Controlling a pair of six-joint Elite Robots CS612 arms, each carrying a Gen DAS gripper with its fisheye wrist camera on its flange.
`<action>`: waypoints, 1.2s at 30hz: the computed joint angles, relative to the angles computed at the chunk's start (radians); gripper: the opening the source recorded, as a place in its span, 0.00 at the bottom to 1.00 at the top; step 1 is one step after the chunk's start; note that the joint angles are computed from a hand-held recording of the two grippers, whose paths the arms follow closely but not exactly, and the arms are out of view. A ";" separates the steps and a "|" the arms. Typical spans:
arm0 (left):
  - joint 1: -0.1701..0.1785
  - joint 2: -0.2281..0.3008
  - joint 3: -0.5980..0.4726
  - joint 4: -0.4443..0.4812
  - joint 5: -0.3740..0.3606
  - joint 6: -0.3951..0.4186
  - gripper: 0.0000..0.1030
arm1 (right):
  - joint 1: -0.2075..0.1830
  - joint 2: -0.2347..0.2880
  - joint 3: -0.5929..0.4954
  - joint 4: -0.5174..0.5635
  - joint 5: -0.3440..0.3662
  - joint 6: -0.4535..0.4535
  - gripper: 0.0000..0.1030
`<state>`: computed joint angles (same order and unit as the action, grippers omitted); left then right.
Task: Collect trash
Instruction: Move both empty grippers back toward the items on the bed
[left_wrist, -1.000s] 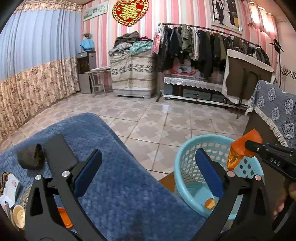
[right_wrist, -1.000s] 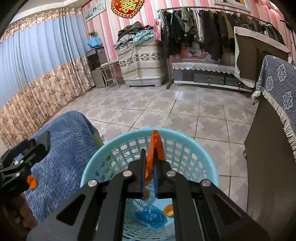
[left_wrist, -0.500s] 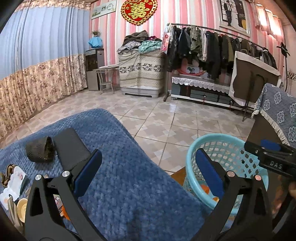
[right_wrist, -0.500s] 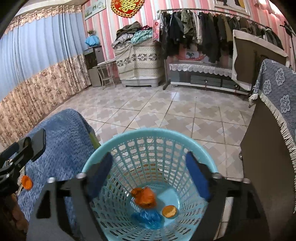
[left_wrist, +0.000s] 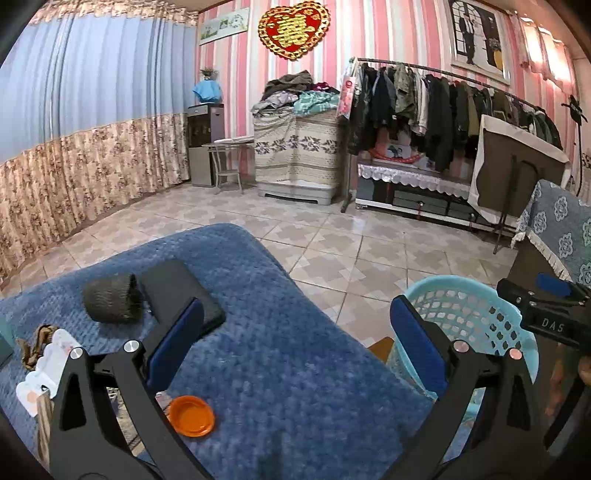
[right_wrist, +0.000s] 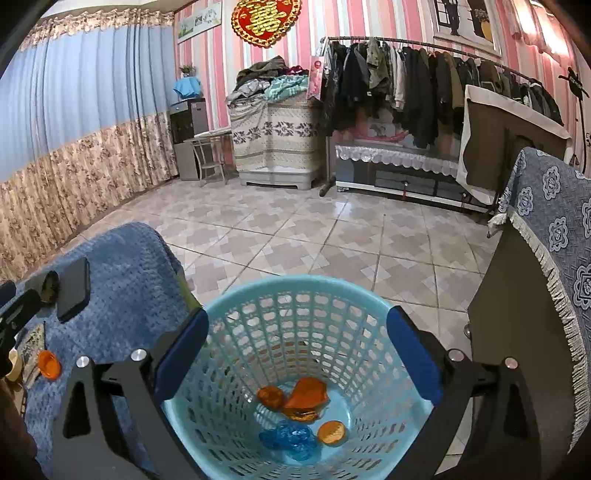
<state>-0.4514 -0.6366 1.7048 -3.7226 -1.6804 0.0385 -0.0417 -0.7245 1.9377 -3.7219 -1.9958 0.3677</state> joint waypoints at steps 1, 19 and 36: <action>0.004 -0.003 0.003 -0.002 0.000 -0.004 0.95 | 0.003 -0.002 0.000 -0.004 0.000 -0.003 0.92; 0.123 -0.048 0.101 -0.097 0.034 -0.051 0.95 | 0.103 0.017 -0.065 -0.071 0.015 -0.098 0.96; 0.235 -0.024 0.151 -0.143 0.083 -0.126 0.95 | 0.164 0.061 -0.127 -0.054 0.122 -0.060 0.96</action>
<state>-0.2164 -0.6609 1.8556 -3.8660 -1.5974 -0.0878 0.1225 -0.6637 1.8108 -3.7755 -1.8740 0.3076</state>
